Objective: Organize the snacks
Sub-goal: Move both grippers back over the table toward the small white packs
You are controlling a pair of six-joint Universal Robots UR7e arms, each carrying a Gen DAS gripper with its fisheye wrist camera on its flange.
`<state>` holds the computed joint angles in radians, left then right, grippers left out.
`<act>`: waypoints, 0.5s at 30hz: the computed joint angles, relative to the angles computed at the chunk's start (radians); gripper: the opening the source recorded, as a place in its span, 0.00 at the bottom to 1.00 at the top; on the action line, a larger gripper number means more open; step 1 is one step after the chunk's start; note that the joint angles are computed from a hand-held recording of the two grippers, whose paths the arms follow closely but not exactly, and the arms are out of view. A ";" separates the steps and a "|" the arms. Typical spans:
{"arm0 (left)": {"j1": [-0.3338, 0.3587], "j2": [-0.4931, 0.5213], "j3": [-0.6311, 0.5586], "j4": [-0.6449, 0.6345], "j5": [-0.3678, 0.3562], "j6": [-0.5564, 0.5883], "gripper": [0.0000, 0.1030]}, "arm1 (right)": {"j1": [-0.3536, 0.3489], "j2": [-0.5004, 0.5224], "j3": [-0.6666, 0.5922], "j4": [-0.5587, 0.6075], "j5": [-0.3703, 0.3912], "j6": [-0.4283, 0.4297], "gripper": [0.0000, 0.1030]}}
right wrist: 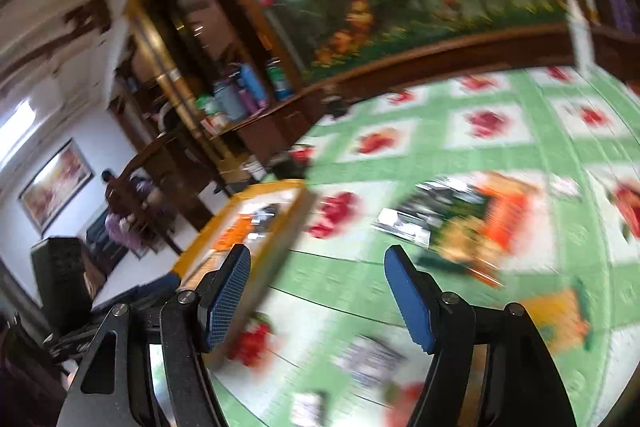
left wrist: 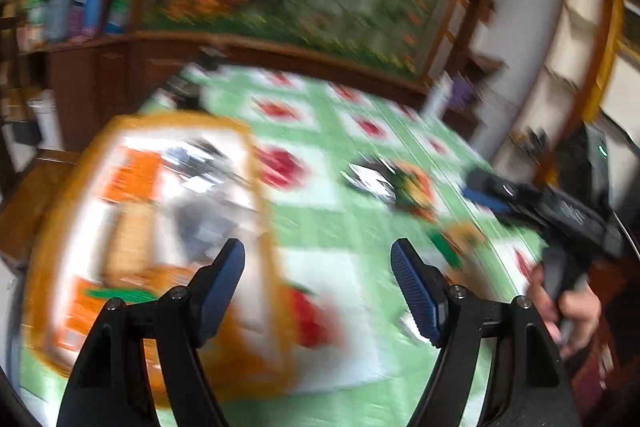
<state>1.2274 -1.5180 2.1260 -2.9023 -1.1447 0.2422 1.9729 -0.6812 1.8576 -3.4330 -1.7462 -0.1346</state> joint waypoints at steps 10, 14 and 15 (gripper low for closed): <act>-0.036 0.180 -0.103 0.227 -0.009 -0.067 0.55 | -0.052 -0.060 0.071 -0.046 0.040 0.100 0.71; -0.045 0.230 -0.126 0.249 0.012 -0.067 0.47 | -0.057 -0.067 0.077 -0.023 0.065 0.112 0.71; -0.042 0.242 -0.136 0.261 0.013 -0.074 0.42 | -0.056 -0.065 0.074 -0.019 0.069 0.112 0.71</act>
